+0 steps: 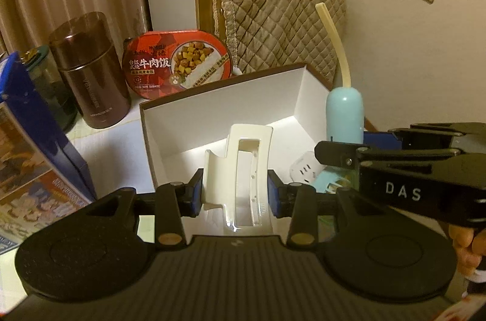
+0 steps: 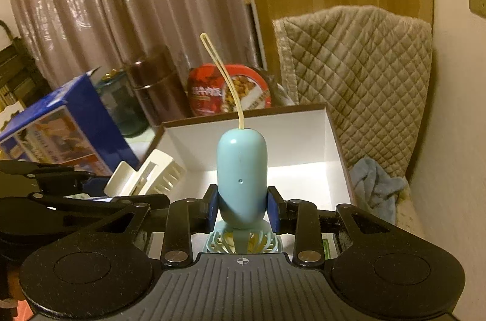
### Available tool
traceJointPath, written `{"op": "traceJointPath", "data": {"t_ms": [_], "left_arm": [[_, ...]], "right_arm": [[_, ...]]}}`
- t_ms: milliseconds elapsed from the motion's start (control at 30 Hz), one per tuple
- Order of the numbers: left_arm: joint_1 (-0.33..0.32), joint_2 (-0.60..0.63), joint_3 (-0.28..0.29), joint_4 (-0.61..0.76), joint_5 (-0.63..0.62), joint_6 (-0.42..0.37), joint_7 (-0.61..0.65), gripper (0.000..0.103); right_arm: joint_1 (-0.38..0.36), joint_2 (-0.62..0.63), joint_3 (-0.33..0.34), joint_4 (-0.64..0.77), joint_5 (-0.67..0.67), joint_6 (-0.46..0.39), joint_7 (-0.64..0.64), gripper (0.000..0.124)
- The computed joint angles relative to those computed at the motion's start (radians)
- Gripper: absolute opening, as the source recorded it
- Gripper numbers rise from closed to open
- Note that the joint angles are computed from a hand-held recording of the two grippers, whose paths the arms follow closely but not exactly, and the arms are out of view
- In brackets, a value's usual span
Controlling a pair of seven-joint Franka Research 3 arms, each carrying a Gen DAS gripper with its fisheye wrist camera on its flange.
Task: Organize rigid objects
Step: 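Carry the hair clip with the left tool while the right tool carries the fan over the box, then open the left tool to drop the clip while the right tool releases the fan into the box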
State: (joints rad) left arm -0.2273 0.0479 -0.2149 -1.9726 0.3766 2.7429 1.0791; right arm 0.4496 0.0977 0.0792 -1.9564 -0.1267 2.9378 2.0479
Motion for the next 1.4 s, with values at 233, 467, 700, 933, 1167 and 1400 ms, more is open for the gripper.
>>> {"op": "traceJointPath", "data": {"t_ms": [233,467,700,933,1167,1400], "left_arm": [[-0.006,0.116,0.010,0.119,0.018,-0.055,0.023,0.036],[-0.015,0.195,0.024,0.200,0.043,-0.091,0.049,0.036],[-0.015,0.240,0.029,0.242,0.031,-0.105,0.083,0.036],[-0.017,0.263,0.040,0.263,0.038,-0.102,0.074,0.045],[-0.012,0.258,0.038,0.253,0.027,-0.093,0.090,0.045],[-0.006,0.248,0.034,0.243,0.011,-0.088,0.101,0.045]], "right_arm": [[0.011,0.090,-0.026,0.078,0.012,-0.041,0.043,0.030],[0.019,0.152,-0.038,0.141,0.066,-0.073,0.032,0.030],[0.018,0.193,-0.038,0.182,0.129,-0.085,0.019,0.030],[0.023,0.217,-0.044,0.209,0.163,-0.092,0.026,0.030],[0.011,0.232,-0.030,0.226,0.217,-0.102,0.007,0.030],[0.041,0.235,-0.068,0.237,0.174,-0.104,0.050,0.032]]}}
